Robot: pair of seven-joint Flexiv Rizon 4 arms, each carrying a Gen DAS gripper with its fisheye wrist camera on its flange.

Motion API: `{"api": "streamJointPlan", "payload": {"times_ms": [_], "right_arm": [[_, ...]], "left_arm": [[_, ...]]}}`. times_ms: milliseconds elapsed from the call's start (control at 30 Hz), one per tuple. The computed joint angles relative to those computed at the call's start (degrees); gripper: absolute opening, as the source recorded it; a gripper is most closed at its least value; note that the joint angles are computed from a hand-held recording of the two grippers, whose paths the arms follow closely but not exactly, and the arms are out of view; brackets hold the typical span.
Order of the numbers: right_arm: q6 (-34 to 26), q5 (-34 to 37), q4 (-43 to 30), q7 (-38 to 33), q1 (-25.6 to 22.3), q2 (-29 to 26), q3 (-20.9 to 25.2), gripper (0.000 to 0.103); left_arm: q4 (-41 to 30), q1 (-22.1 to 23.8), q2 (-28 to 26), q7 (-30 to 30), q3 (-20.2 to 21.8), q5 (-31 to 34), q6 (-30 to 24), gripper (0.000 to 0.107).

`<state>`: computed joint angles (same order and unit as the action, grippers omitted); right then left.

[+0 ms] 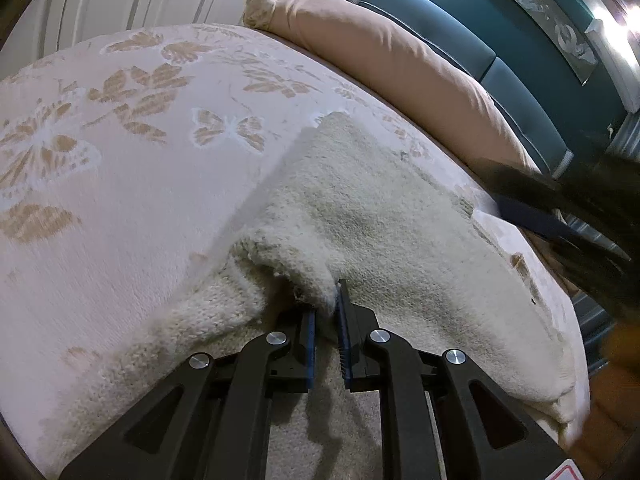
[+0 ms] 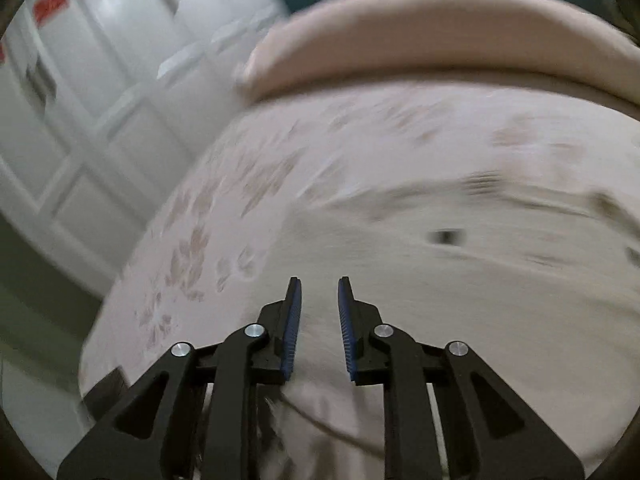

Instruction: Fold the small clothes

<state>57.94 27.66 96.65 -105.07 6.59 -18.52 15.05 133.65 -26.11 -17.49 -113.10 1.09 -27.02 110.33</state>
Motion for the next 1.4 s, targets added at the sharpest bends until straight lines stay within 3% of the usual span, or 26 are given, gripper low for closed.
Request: {"api": "streamJointPlan", "payload": {"times_ms": [133, 267, 367, 400, 467, 533, 567, 633, 667, 700, 733, 767, 833, 867, 900, 933, 967, 1000, 1067, 1100, 1167, 1200, 1233, 1300, 1400], "right_arm": [[-0.29, -10.89, -1.35, 7.75, 5.31, -5.52, -3.56, 0.018], [1.64, -7.24, -1.58, 4.78, -0.8, -5.92, -2.54, 0.009], [5.06, -7.82, 1.25, 10.35, -4.02, -4.45, -7.31, 0.02], [7.32, -11.52, 4.03, 15.51, -5.12, -3.79, -10.29, 0.02], [7.9, -9.09, 5.48, 15.67, -9.91, -2.62, -10.77, 0.016], [9.05, -7.57, 8.79, 15.46, -14.62, 0.95, -10.62, 0.023], [10.1, -8.33, 10.84, 15.91, -15.31, 2.82, -11.33, 0.032], [10.42, -4.86, 13.7, 11.16, -18.17, 6.82, -10.05, 0.042], [9.55, -2.7, 14.22, 8.81, -18.95, 7.96, -9.53, 0.049], [8.0, -0.79, 14.74, 6.45, -19.64, 9.07, -9.33, 0.062], [6.64, -0.55, 14.71, 6.26, -19.04, 9.15, -9.7, 0.068], [5.55, -0.31, 15.16, 5.85, -18.37, 9.49, -9.98, 0.069], [4.36, -0.54, 15.6, 5.44, -16.5, 8.89, -10.17, 0.066], [3.88, -1.52, 15.87, 6.06, -15.47, 8.67, -10.32, 0.046], [4.05, -2.32, 16.63, 6.08, -14.58, 9.17, -10.18, 0.016], [5.17, -1.99, 17.27, 5.57, -14.05, 9.97, -9.94, 0.01], [6.83, 0.32, 17.21, 4.44, -13.62, 11.13, -9.73, 0.01], [8.89, 6.16, 16.76, 0.52, -14.7, 13.06, -8.76, 0.01], [10.66, 13.35, 16.55, -4.15, -14.97, 15.36, -9.64, 0.009], [12.69, 12.56, 17.24, -3.56, -15.22, 14.76, -9.98, 0.009], [11.88, 1.59, 18.76, 4.38, -15.0, 10.09, -11.31, 0.009], [9.19, -1.23, 19.6, 5.96, -13.96, 8.38, -13.19, 0.009], [10.23, -0.31, 19.91, 3.83, -13.97, 8.27, -13.2, 0.008], [13.01, -4.59, 22.44, 7.45, -14.76, 11.16, -11.47, 0.015], [20.31, -14.59, 28.73, 20.33, -10.77, 15.87, -14.31, 0.016]], "left_arm": [[0.94, 6.08, 0.13, -4.02, -4.57, 5.42, 1.59, 0.013], [1.13, 8.54, -0.04, -6.65, -6.01, 8.89, 2.32, 0.013], [1.22, 9.91, -0.14, -8.28, -6.76, 10.92, 2.78, 0.013], [1.18, 9.87, -0.12, -8.52, -6.65, 11.17, 2.73, 0.013], [1.01, 9.31, -0.04, -8.56, -6.05, 11.13, 2.31, 0.013], [0.96, 9.46, 0.1, -8.87, -6.07, 11.42, 1.95, 0.013], [1.02, 10.14, 0.12, -9.36, -6.57, 12.04, 1.99, 0.013], [1.22, 15.08, 0.78, -12.35, -10.45, 15.38, 1.09, 0.013], [1.73, 18.56, 1.17, -12.76, -13.87, 15.8, 1.01, 0.013], [1.44, 21.3, 1.94, -16.1, -15.44, 19.19, -0.77, 0.015], [1.06, 22.44, 2.82, -18.59, -15.83, 21.25, -2.72, 0.018], [0.23, 21.98, 3.56, -21.8, -14.36, 24.23, -4.69, 0.021], [-3.09, 16.25, 5.52, -30.04, -6.35, 31.18, -10.87, 0.033], [-4.76, 12.26, 6.14, -32.73, -1.69, 33.16, -13.81, 0.033], [-5.92, 8.26, 6.49, -31.75, 2.23, 31.53, -16.37, 0.033], [-6.32, 4.26, 6.28, -27.66, 5.56, 27.01, -17.52, 0.031], [-7.62, 0.26, 5.93, -26.19, 9.67, 26.23, -19.44, 0.027], [-10.24, -3.48, 5.67, -26.81, 14.33, 29.18, -24.13, 0.009], [-12.08, -8.4, 4.59, -24.47, 19.91, 29.35, -27.77, 0.006], [-11.59, -8.46, 4.1, -22.49, 19.93, 27.42, -27.94, 0.007], [-10.32, -6.39, 3.82, -22.42, 17.98, 28.26, -26.11, 0.007], [-11.12, -7.38, 3.72, -24.21, 19.2, 31.33, -26.8, 0.007], [-12.26, -8.47, 3.67, -26.02, 20.39, 34.42, -28.29, 0.007], [-14.72, -10.38, 3.52, -29.19, 22.21, 40.53, -31.7, 0.008], [-17.44, -11.64, 3.28, -32.75, 23.12, 47.9, -35.43, 0.012]]}}
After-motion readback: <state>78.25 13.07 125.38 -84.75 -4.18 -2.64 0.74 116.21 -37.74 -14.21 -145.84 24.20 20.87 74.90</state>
